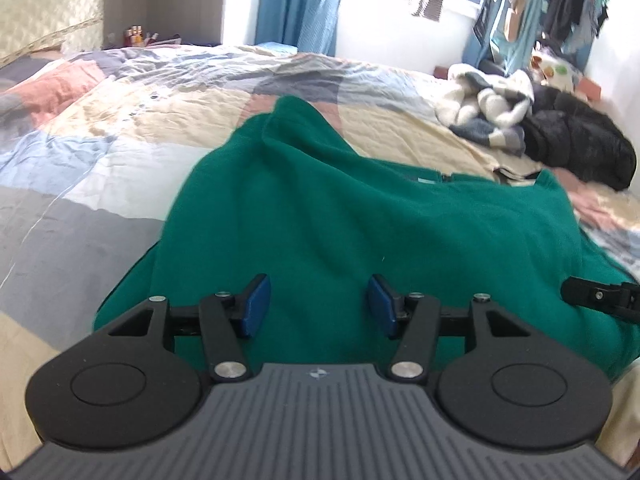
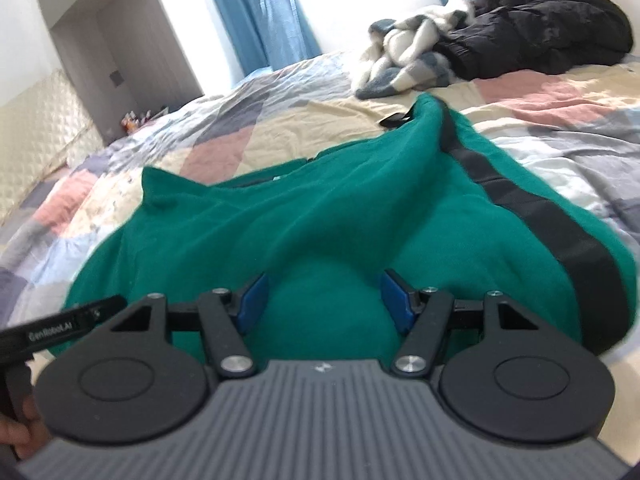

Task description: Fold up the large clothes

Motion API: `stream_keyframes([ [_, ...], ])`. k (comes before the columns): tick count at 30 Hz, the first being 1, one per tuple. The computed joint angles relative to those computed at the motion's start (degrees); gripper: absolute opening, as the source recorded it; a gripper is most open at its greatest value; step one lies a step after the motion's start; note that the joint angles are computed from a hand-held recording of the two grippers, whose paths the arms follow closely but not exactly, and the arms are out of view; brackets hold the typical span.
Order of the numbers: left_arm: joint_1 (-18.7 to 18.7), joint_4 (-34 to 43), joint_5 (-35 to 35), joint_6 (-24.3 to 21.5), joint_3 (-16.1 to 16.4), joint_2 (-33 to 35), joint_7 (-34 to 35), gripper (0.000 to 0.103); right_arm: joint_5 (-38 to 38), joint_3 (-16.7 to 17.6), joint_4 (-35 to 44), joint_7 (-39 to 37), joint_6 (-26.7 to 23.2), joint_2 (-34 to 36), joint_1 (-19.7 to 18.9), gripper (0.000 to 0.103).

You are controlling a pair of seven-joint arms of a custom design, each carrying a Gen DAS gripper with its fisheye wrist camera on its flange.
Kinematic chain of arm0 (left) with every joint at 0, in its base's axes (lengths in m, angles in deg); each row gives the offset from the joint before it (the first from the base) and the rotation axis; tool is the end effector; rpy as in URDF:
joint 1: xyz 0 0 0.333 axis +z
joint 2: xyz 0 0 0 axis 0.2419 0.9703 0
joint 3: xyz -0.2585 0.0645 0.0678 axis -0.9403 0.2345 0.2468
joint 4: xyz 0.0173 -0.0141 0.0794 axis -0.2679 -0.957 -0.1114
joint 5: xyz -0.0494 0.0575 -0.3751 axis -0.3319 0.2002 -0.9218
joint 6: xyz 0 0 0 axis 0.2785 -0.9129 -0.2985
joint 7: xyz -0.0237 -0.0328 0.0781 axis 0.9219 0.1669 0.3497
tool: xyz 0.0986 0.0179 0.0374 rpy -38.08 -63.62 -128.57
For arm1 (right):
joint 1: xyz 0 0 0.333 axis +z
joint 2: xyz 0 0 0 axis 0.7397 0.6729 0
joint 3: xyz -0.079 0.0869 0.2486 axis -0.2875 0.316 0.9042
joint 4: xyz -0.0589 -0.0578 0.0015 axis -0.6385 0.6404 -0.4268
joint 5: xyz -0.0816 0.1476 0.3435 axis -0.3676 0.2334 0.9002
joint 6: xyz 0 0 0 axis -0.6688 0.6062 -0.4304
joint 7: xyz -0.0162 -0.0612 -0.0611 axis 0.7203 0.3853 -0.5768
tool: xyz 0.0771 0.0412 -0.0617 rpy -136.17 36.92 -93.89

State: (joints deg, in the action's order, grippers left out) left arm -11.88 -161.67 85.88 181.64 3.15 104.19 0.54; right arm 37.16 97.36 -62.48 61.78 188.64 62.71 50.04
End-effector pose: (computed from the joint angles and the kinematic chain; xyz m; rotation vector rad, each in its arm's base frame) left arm 0.6325 -0.3188 0.4416 -2.1380 1.0818 -0.6679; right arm 0.7384 0.1167 0.4428 -1.8757 1.2497 -0.1979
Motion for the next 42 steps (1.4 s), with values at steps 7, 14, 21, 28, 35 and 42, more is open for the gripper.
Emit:
stream_keyframes([
  [7, -1.31, -7.21, 4.92, 0.8, -1.15, -6.8, -7.92, 0.061, 8.91, 1.32, -8.67, -0.23, -2.38, -7.7, -3.35, 0.067],
  [14, -0.71, -11.94, 6.84, 2.79, -3.71, -10.34, -14.95, 0.061, 13.95, -1.3, -13.62, 4.55, -8.76, -11.28, -3.26, 0.068],
  [21, 1.71, -14.14, 4.2, 8.17, -4.51, -10.74, -16.55, 0.062, 8.88, -2.14, -1.77, 16.43, -21.52, -2.05, -3.1, 0.074],
  [28, 2.5, -14.96, 3.52, 12.64, -3.8, -10.07, -17.21, 0.074, 11.92, 0.34, 3.06, 25.09, -23.76, 3.76, -4.76, 0.097],
  [35, 3.72, -18.18, 5.29, 20.63, -2.58, -11.11, -23.45, 0.086, 20.79, 3.22, 1.44, 30.74, -21.66, 4.81, -8.0, 0.099],
  [42, 5.11, -20.36, 8.39, 33.21, -1.01, -10.6, -31.72, 0.095, 27.03, 4.38, -2.58, 26.23, -21.02, 2.47, -9.39, 0.099],
])
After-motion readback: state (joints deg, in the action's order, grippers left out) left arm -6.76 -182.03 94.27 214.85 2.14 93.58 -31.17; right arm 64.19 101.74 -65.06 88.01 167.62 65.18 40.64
